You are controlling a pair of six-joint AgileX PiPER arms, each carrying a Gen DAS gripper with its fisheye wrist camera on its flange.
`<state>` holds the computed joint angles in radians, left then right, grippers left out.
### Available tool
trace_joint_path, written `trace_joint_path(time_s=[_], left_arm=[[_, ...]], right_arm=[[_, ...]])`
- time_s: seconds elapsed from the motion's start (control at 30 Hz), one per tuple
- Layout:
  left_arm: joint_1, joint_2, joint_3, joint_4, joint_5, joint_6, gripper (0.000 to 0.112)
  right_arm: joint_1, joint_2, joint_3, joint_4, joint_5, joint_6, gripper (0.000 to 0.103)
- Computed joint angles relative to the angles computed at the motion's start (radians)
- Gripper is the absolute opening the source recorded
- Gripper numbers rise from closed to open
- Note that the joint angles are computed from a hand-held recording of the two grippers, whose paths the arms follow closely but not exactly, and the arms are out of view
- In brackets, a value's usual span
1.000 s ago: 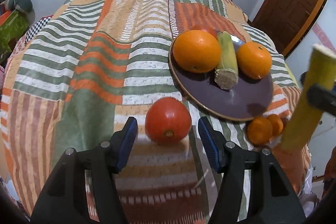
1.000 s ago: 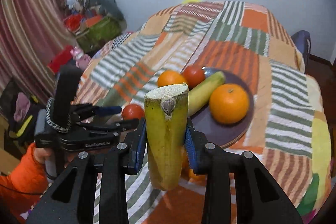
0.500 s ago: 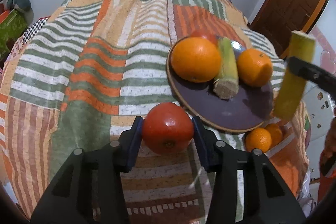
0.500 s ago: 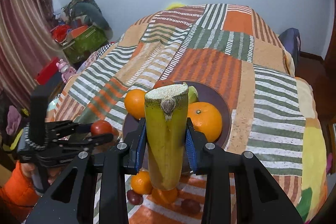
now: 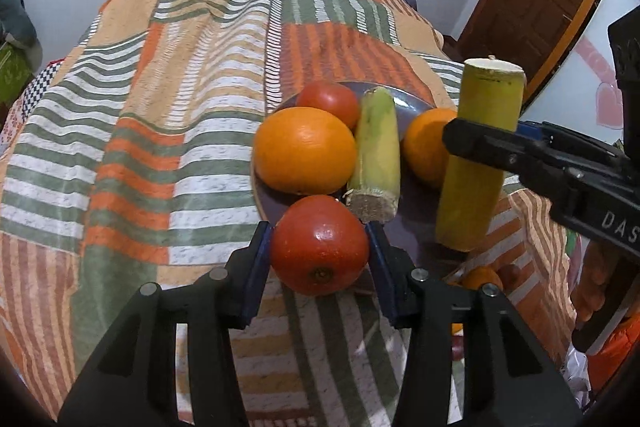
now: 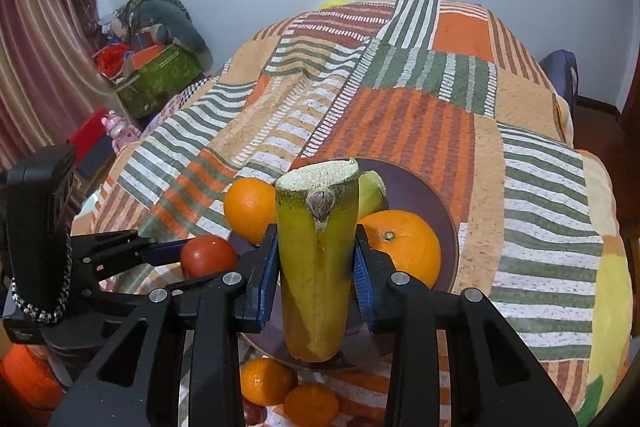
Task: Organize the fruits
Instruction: 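Lift the banana toward the plate with the right tool while the left tool grasps the other red tomato, then stand the banana upright on the plate with the right tool while the left tool sets the tomato there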
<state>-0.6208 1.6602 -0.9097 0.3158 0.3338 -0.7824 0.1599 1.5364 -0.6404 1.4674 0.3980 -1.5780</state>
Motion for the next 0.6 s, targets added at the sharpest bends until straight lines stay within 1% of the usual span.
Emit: trace_joint_path(time_s=[0.23, 0.37, 0.47, 0.5, 0.53, 0.57, 0.6], left_arm=[[0.001, 0.042, -0.037, -0.003, 0.004, 0.012, 0.047], [0.005, 0.054, -0.041, -0.009, -0.004, 0.019, 0.046], [-0.001, 0.050, -0.040, 0.023, -0.005, -0.015, 0.047], [-0.002, 0.049, -0.040, 0.029, -0.005, -0.020, 0.048], [-0.002, 0.048, -0.038, 0.037, -0.008, -0.030, 0.052], [-0.003, 0.047, -0.038, 0.044, -0.008, -0.039, 0.058], [-0.005, 0.047, -0.038, 0.059, -0.008, -0.061, 0.061]], right_arm=[[0.017, 0.042, -0.015, 0.016, -0.008, -0.018, 0.031], [0.049, 0.040, -0.016, 0.036, -0.047, -0.045, 0.031], [0.055, 0.040, -0.020, 0.055, -0.057, -0.064, 0.031], [0.058, 0.034, -0.019, 0.080, -0.066, -0.086, 0.031], [0.059, 0.029, -0.020, 0.080, -0.069, -0.085, 0.033], [0.059, 0.024, -0.023, 0.069, -0.069, -0.072, 0.036], [0.056, 0.018, -0.025, 0.060, -0.069, -0.060, 0.038]])
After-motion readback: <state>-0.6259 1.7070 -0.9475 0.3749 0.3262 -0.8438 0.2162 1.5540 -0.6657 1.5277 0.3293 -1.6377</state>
